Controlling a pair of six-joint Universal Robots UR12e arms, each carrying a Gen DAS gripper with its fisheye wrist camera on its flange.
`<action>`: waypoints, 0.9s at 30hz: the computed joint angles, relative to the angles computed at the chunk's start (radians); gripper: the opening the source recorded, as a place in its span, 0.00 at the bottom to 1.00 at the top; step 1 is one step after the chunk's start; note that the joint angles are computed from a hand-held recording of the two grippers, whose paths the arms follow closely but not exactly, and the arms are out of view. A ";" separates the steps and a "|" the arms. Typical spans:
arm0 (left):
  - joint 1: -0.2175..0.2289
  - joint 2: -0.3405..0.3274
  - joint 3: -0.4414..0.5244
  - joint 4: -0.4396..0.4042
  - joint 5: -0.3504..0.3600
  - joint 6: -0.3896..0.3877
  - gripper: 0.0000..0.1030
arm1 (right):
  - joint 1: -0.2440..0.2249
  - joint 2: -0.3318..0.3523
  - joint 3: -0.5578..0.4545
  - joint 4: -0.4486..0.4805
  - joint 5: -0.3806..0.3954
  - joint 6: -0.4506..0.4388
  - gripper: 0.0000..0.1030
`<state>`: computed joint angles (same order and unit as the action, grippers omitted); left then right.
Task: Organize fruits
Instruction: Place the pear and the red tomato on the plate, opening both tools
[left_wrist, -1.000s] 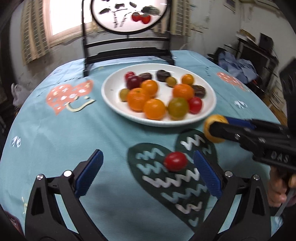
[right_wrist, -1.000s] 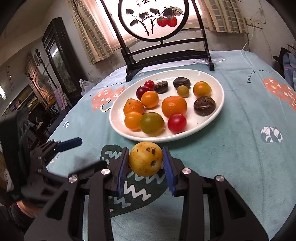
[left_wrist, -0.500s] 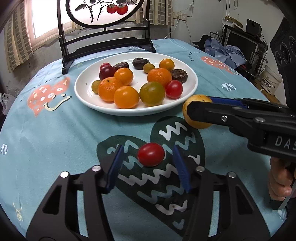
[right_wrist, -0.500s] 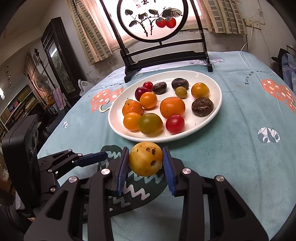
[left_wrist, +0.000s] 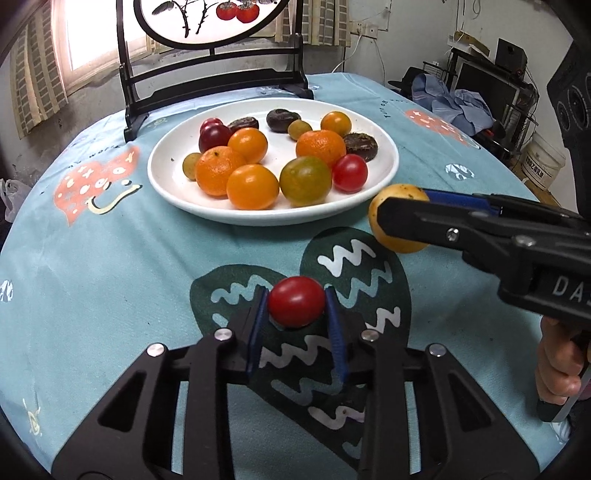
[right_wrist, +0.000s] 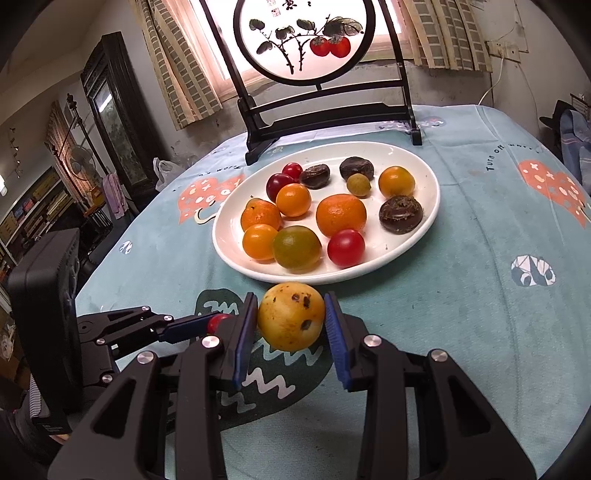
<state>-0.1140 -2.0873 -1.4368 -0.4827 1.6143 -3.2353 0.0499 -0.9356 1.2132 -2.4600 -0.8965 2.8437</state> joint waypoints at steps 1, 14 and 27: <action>0.000 0.003 -0.004 0.007 -0.001 0.000 0.30 | 0.000 -0.001 0.002 -0.002 0.003 -0.002 0.36; 0.019 0.026 0.027 0.075 -0.038 -0.010 0.30 | 0.000 0.007 -0.040 -0.062 0.032 0.023 0.36; 0.063 -0.164 0.357 -0.087 0.036 -0.138 0.30 | 0.045 0.228 -0.425 0.032 -0.092 0.126 0.36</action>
<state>-0.0511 -2.2512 -1.0797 -0.5694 1.6503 -3.3734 0.0948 -0.7072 0.7885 -2.4282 -0.9888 2.9701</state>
